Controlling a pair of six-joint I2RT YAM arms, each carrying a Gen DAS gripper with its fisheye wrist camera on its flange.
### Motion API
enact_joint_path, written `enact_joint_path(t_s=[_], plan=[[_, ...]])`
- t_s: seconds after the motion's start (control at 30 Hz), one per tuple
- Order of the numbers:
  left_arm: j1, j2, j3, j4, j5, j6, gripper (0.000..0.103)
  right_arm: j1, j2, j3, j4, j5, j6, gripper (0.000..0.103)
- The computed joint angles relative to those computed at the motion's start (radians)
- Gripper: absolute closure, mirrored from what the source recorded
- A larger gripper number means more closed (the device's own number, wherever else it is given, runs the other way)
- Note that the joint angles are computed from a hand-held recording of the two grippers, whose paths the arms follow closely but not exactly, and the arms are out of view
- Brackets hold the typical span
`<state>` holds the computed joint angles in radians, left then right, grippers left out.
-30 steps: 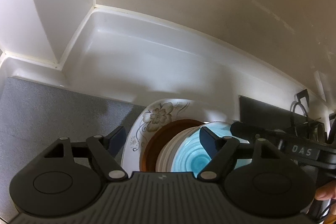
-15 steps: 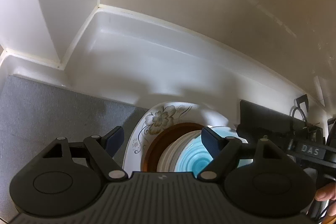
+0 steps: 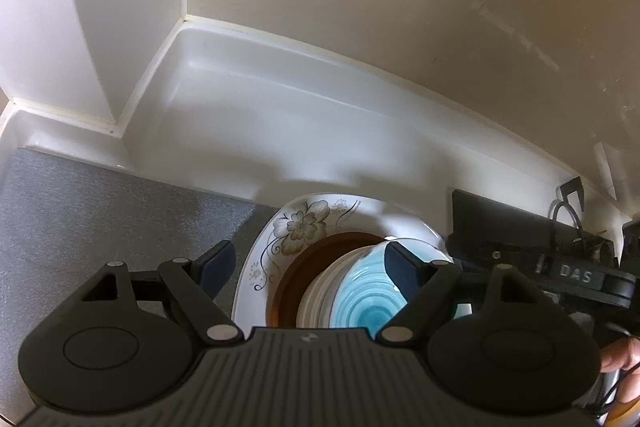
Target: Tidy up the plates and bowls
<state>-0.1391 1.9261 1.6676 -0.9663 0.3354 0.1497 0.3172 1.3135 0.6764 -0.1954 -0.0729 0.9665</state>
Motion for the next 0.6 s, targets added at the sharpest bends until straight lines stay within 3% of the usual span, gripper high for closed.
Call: enact_joint_path(t_s=[0.2,0.3,0.33,0.37,0.47,0.6], plan=[[0.030,-0.095,-0.091,0.009,0.019,0.068,0.014,0.122,-0.104,0.020,-0.092,0.111,-0.002,0.039],[0.053,-0.184,-0.193,0.037,0.010,0.134,0.012,0.263,-0.141,0.071,-0.228,0.273,0.026,0.035],[0.065,-0.220,-0.236,0.050,0.007,0.158,0.006,0.326,-0.138,0.096,-0.283,0.340,0.043,0.032],[0.080,-0.263,-0.287,0.072,0.003,0.179,0.000,0.388,-0.130,0.121,-0.335,0.407,0.071,0.031],[0.136,-0.401,-0.434,0.130,0.006,0.256,0.000,0.581,-0.072,0.199,-0.475,0.576,0.181,0.026],[0.261,-0.545,-0.557,0.109,0.057,0.380,0.000,0.810,0.009,0.259,-0.571,0.686,0.385,0.024]])
